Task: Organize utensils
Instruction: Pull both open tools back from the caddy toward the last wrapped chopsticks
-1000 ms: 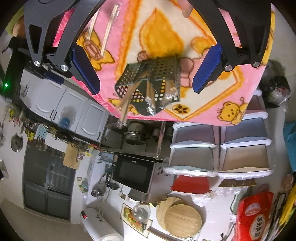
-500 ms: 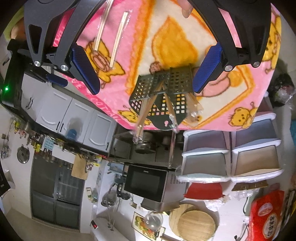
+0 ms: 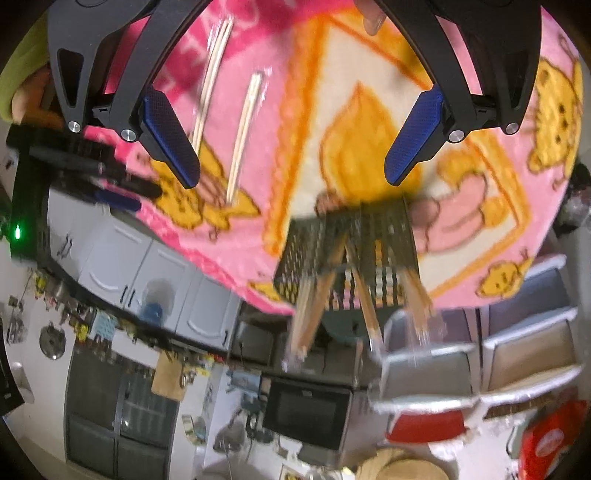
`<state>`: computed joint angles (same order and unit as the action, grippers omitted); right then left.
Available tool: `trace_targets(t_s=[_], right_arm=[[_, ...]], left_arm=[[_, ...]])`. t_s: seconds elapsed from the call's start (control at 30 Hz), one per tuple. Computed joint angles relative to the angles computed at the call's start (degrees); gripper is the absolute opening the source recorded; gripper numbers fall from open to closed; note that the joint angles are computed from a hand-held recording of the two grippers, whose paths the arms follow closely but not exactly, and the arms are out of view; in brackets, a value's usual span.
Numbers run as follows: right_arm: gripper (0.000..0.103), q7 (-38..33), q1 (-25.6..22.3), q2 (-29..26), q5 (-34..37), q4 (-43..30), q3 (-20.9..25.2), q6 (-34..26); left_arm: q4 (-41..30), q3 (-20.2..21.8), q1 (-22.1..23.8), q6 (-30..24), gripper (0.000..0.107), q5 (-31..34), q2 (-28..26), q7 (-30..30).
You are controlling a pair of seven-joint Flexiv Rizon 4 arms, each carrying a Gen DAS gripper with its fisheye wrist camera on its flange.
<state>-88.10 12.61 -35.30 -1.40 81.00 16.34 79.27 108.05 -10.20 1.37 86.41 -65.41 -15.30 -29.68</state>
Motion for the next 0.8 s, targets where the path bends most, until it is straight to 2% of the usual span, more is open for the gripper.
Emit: trace_targets(t_s=[0.17,0.4,0.53,0.7,0.8], right_arm=[[0.069,0.3,-0.1,-0.4,0.1,0.1,-0.4,-2.2],[0.068,0.0,-0.3,-1.1,1.3,-0.3,-0.4,-6.3],[0.062,-0.5,-0.3,-1.8,2.1,-1.3,-0.4,-8.5],[0.054,-0.9,-1.0,-4.0,4.7,-4.7,0.4,-12.1],[0.047,-1.1,-1.2,-5.8,6.2,-7.6,0.7,-14.4]], left_arm=[[2.6,2.2,0.1,-5.5,0.091,5.8,0.0,-4.3],[4.6,3.2,0.2,-10.6,0.077,9.3,-0.2,-6.3],[4.5,3.7,0.4,-13.5,0.066,11.5,-0.7,-7.7],[3.6,4.2,0.8,-16.8,0.049,14.8,-1.8,-10.5],[3.6,3.9,1.0,-16.8,0.045,15.5,-2.0,-10.5]])
